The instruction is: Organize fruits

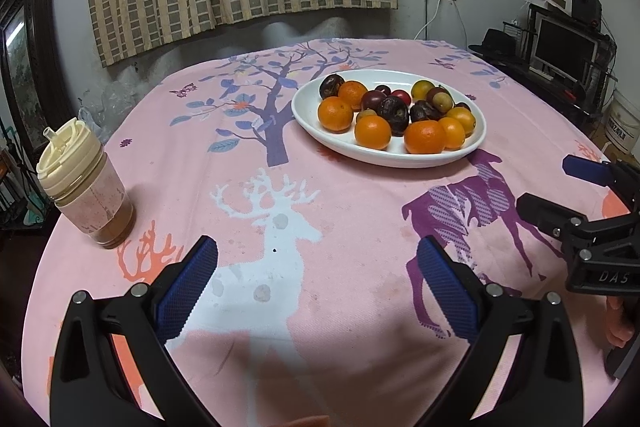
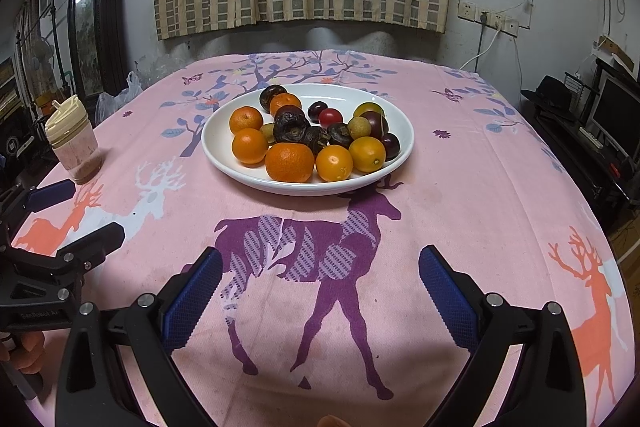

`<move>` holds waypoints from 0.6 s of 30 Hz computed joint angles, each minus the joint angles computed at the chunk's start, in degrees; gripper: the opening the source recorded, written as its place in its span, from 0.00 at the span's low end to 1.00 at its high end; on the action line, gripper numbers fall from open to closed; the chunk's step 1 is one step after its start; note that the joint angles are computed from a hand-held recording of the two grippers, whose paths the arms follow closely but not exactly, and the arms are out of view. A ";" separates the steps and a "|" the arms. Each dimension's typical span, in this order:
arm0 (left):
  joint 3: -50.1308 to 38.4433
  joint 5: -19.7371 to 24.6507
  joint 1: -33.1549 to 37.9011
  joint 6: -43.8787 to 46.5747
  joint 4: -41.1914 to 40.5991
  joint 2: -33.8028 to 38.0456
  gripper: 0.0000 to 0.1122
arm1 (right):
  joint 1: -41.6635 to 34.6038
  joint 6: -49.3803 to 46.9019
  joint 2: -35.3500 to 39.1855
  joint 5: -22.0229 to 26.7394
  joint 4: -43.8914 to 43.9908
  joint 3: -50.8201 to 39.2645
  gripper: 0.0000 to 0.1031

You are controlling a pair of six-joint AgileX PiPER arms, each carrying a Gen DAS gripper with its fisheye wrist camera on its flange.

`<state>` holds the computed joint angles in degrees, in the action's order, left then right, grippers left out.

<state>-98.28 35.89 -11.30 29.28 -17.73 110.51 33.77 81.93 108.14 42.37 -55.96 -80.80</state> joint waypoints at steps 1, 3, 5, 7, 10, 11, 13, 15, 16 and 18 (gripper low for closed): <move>-0.36 0.24 -0.07 -0.18 0.09 0.14 0.87 | -0.01 0.08 -0.06 0.06 -0.04 0.12 0.96; -0.15 0.09 -0.06 -0.13 0.35 0.00 0.87 | 0.02 0.09 0.01 0.04 -0.03 -0.03 0.96; -0.27 0.22 -0.05 -0.02 0.28 0.05 0.87 | 0.02 -0.01 0.14 0.04 0.06 -0.25 0.96; -0.32 0.03 -0.25 -0.43 0.54 0.09 0.87 | 0.02 -0.10 0.16 0.09 0.11 -0.28 0.96; 0.81 -1.13 0.17 1.21 -1.02 -0.49 0.87 | -0.03 -0.07 0.03 0.04 0.01 -0.03 0.96; 1.19 -1.56 0.20 1.47 -1.23 -0.69 0.87 | 0.02 -0.19 0.20 0.11 0.13 -0.38 0.96; 0.96 -1.48 -0.12 0.83 -0.47 -0.61 0.87 | 0.04 -0.16 0.22 0.16 0.10 -0.41 0.96; 0.60 -0.74 -0.07 -0.25 0.68 -0.46 0.87 | -0.04 -0.12 0.00 0.04 0.12 0.00 0.96; 0.19 -0.19 -0.08 -0.67 1.01 -0.27 0.87 | 0.01 -0.34 0.21 0.19 0.25 -0.38 0.96; -0.54 0.32 -0.24 -1.43 1.57 0.15 0.87 | 0.01 -0.26 0.17 0.11 0.14 -0.32 0.96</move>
